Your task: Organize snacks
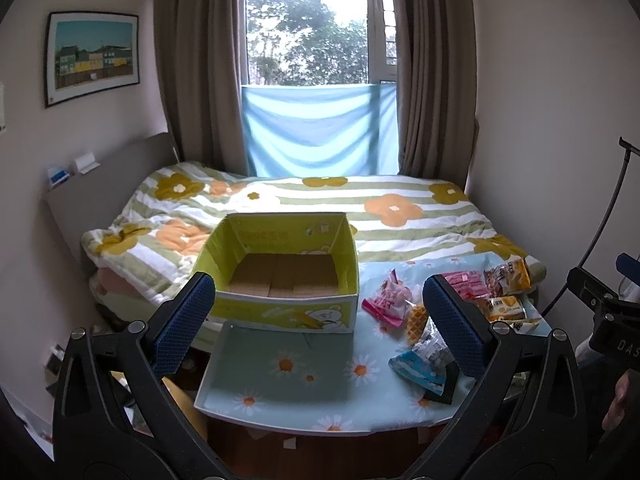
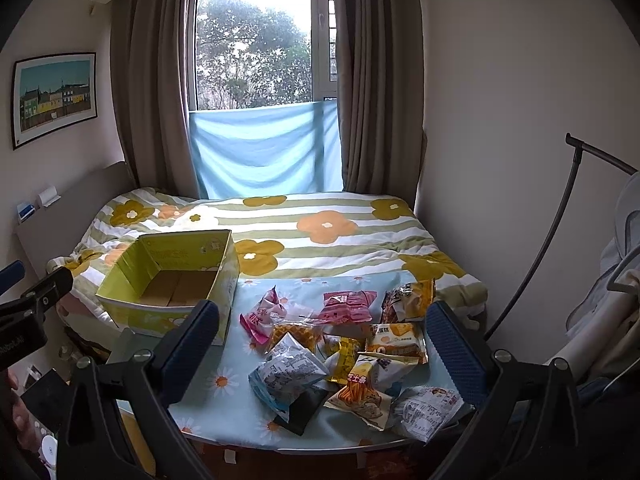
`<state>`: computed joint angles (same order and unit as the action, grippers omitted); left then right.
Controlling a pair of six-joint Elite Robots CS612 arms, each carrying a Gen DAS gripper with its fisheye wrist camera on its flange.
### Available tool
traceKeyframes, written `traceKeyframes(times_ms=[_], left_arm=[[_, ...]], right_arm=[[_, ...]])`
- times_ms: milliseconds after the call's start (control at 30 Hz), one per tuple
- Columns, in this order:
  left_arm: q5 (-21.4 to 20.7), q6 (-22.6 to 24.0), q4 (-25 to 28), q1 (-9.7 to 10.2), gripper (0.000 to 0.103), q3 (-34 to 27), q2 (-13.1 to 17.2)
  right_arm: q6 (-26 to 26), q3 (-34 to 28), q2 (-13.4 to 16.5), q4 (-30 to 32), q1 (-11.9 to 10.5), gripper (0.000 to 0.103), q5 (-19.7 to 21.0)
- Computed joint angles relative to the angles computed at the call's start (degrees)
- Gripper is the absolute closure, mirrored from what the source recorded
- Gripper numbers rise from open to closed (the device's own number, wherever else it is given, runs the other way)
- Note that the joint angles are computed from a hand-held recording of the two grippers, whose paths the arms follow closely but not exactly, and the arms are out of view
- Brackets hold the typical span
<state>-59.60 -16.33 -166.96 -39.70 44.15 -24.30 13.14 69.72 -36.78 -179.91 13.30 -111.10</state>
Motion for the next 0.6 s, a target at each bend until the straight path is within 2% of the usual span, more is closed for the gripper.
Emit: traceKeyframes(times_ms=[600], left_arm=[[0.31,-0.26,-0.18,-0.14,0.0,0.82,-0.55]], right_arm=[[-0.06,0.23,0.01,-0.08,0.14,0.0,-0.06]])
